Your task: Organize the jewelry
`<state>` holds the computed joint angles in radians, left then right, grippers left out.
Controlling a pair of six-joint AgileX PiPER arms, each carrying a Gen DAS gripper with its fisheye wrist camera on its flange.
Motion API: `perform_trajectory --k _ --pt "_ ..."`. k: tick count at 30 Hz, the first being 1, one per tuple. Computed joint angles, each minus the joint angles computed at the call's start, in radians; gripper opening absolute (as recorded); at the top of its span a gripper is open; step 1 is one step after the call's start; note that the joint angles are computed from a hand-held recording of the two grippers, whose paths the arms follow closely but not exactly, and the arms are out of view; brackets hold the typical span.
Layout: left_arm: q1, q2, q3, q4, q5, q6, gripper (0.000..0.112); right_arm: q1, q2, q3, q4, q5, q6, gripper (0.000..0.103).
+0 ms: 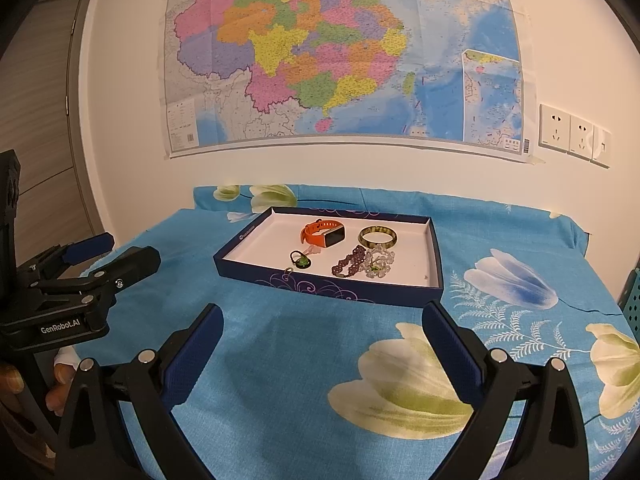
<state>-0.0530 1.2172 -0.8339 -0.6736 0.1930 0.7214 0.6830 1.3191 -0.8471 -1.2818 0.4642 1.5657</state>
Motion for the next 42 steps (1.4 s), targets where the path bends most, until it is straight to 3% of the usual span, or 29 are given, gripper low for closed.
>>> perform_trajectory --k 42 --pt "-0.006 0.002 0.007 0.004 -0.006 -0.003 0.098 0.004 0.004 0.004 -0.017 0.004 0.022 0.096"
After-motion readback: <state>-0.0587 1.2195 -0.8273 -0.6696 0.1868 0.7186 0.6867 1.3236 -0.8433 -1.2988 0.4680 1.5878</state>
